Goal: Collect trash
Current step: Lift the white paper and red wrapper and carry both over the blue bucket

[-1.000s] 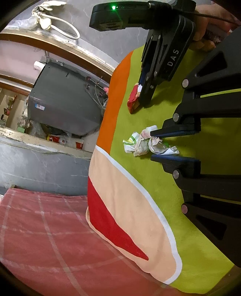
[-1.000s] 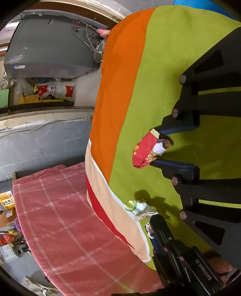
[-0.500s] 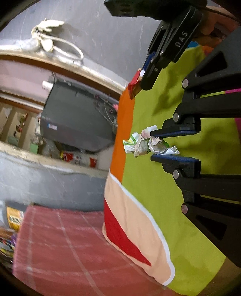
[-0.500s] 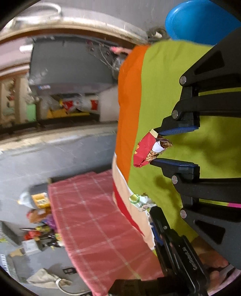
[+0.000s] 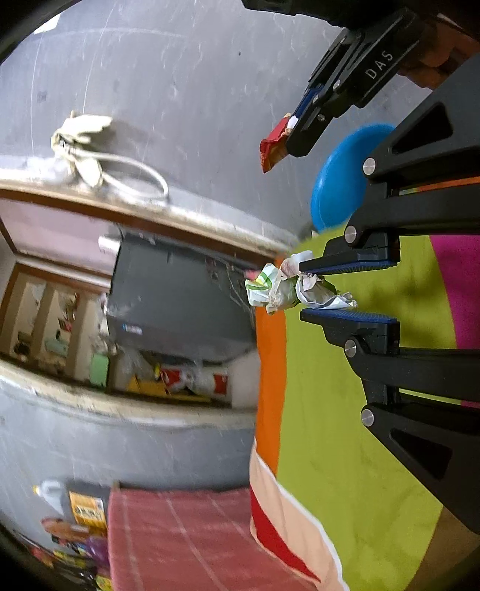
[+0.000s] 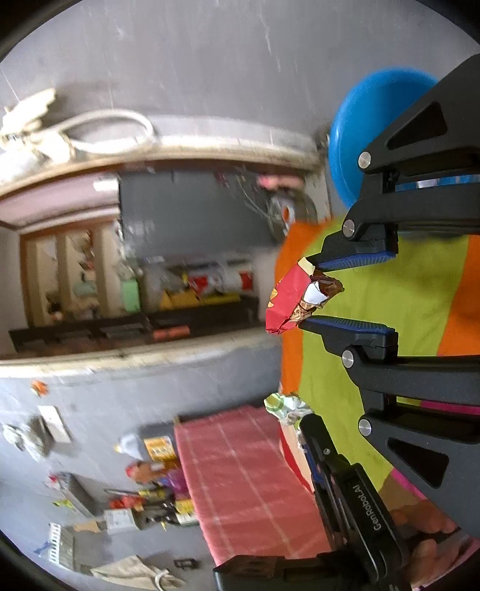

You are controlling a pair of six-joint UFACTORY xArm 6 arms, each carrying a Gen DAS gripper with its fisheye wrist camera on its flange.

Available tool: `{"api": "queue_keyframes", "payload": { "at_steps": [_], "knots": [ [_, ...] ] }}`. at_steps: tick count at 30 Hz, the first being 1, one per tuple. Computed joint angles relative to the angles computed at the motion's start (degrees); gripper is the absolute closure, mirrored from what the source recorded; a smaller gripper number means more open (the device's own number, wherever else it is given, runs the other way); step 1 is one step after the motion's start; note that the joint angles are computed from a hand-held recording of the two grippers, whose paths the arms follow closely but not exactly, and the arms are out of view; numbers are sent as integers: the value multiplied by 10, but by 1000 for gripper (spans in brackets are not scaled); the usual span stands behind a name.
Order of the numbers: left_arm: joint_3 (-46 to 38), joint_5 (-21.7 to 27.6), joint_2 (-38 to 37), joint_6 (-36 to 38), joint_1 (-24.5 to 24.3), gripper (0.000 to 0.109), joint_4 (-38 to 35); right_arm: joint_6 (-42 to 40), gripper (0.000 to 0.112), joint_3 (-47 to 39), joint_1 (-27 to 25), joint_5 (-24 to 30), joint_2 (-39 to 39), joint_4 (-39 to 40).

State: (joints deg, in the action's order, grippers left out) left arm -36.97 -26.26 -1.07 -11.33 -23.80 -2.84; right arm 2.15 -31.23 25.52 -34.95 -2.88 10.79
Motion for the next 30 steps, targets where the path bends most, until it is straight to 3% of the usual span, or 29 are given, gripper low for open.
{"api": "queue_keyframes", "payload": {
  "at_steps": [6, 14, 20, 30],
  "knots": [
    [-53, -12, 49, 26, -63, 94, -42, -28, 90, 49, -34, -52, -25, 38],
    [-134, -11, 123, 87, -124, 94, -115, 13, 90, 79, -108, -119, -7, -2],
    [-178, -9, 164, 102, -140, 94, -129, 44, 90, 78, -148, -146, 18, -38],
    [-216, 3, 207, 82, -140, 94, -104, 34, 90, 70, -162, -147, 41, -35]
  ]
}}
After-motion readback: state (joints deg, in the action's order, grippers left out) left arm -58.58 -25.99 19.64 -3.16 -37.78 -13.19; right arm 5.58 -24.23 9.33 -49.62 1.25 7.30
